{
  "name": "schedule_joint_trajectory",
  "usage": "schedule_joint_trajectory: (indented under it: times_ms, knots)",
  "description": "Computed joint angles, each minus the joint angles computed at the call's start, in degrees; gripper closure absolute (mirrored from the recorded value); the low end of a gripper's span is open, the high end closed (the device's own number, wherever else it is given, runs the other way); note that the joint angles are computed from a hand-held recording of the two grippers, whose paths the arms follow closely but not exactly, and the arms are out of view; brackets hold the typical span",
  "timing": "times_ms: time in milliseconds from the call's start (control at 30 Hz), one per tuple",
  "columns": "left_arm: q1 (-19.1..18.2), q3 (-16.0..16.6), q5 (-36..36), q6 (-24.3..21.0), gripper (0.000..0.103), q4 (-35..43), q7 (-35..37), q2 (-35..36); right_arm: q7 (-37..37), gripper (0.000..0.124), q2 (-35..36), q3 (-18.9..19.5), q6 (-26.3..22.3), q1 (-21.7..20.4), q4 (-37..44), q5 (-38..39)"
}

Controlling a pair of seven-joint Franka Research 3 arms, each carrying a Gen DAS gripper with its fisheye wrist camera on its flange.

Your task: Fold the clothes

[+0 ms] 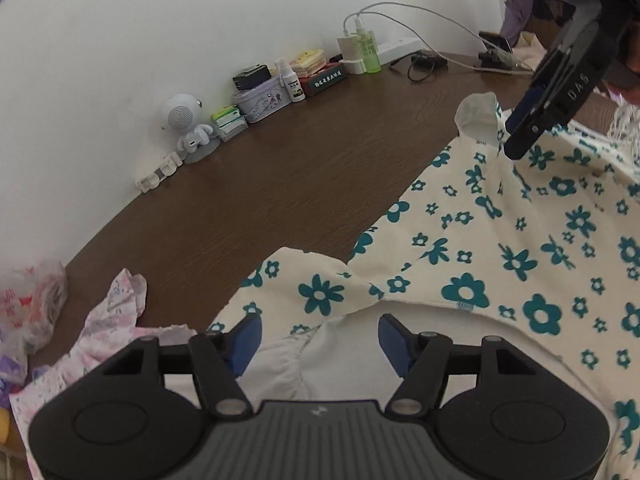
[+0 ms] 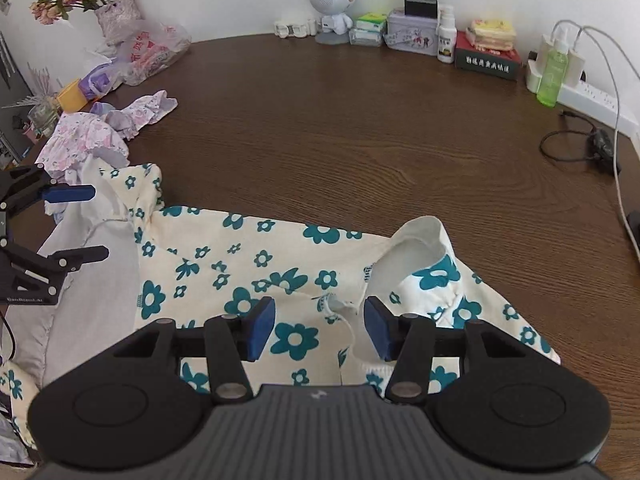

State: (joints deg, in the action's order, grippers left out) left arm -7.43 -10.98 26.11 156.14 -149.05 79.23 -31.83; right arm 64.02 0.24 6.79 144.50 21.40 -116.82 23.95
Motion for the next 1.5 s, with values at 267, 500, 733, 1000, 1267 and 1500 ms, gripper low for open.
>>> schedule_joint_trajectory:
  times_ms: [267,500,733,1000,1267,1500]
  knots:
    - [3.7,-2.2,5.1,-0.3,0.098,2.3,-0.9,5.5,5.4,0.103,7.0,0.4,0.8,-0.8,5.6,2.4]
    - [12.6,-10.6,21.4,-3.1,0.103,0.6,-23.5,1.0,-3.6,0.122,6.8,2.0,10.2,-1.6,3.4,15.3]
    - [6.5,-4.6,18.5,-3.8,0.094,-1.7,-23.3,-1.2,-6.1,0.09,5.6,1.4,4.6,-3.2,4.2,22.1]
    - [6.3,-4.3,16.4,-3.5,0.071,-2.8,-25.2,-1.9,5.4,0.079,-5.1,-1.1,13.8,-4.4,-8.1,2.3]
    - [6.0,-3.3,15.2,-2.2,0.075,-3.1,-26.3,-1.6,4.7,0.079,-1.9,-1.6,18.8,-3.7,-10.4,-4.7]
    - [5.5,-1.8,11.1,-1.0,0.075,-3.8,-24.2,-2.0,-0.9,0.11,1.9,-1.3,14.8,-2.6,-4.9,-2.0]
